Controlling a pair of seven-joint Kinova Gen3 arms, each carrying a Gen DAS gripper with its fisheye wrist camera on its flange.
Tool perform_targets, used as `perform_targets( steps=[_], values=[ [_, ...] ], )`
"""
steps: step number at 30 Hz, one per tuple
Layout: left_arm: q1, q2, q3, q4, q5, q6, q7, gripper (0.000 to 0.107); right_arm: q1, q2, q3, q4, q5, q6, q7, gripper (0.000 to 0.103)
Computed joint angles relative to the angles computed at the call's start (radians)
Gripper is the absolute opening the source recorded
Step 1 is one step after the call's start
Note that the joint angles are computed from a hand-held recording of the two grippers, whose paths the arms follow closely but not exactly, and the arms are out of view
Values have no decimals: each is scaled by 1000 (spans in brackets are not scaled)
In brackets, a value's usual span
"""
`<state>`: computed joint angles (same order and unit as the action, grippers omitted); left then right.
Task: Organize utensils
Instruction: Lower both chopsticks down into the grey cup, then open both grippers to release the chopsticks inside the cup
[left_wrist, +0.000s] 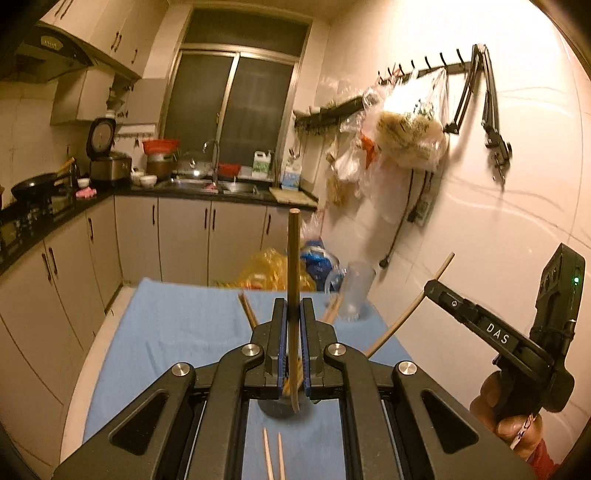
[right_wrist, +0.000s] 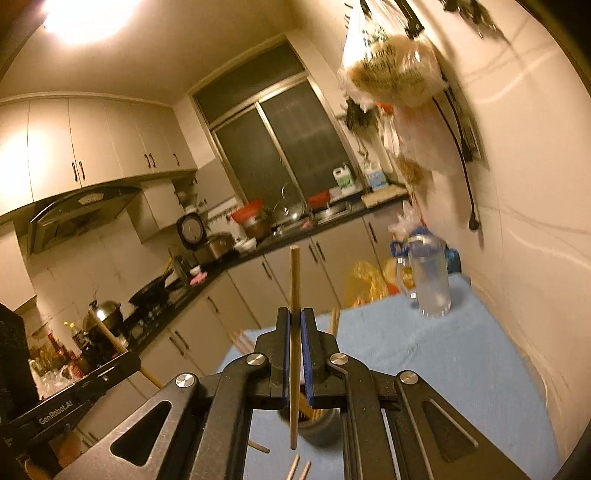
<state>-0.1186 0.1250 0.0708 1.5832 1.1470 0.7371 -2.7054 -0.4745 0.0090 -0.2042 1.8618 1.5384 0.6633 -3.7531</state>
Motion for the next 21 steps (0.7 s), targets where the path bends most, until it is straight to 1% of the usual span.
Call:
perform_targets(
  steps=[1, 5, 7, 8, 11, 13, 17, 21],
  values=[
    [4, 5, 4, -9, 13, -13, -6, 6, 4, 7, 4, -15, 3, -4, 6, 6],
    [22, 39, 22, -42, 11, -53, 23, 6, 3, 48, 15, -63, 12, 22, 20, 6],
    [29, 57, 33, -52, -1, -74, 42, 6, -2, 74, 24, -78, 16, 33, 16, 6],
    [36, 70, 38, -59, -19, -90, 60, 6, -1, 94, 30, -93, 1, 32, 31, 6],
    [44, 108, 56, -79, -71, -115, 113, 6, 7, 132, 57, -114, -45, -13, 62, 6],
    [41, 126, 71, -87, -95, -128, 140, 6, 6, 153, 73, -120, -64, -24, 77, 6],
    [26, 164, 96, -111, -148, -125, 194, 6, 19, 180, 105, -129, -126, -93, 115, 6],
    [15, 191, 117, -125, -187, -135, 235, 6, 10, 198, 130, -130, -155, -121, 136, 6]
  ],
)
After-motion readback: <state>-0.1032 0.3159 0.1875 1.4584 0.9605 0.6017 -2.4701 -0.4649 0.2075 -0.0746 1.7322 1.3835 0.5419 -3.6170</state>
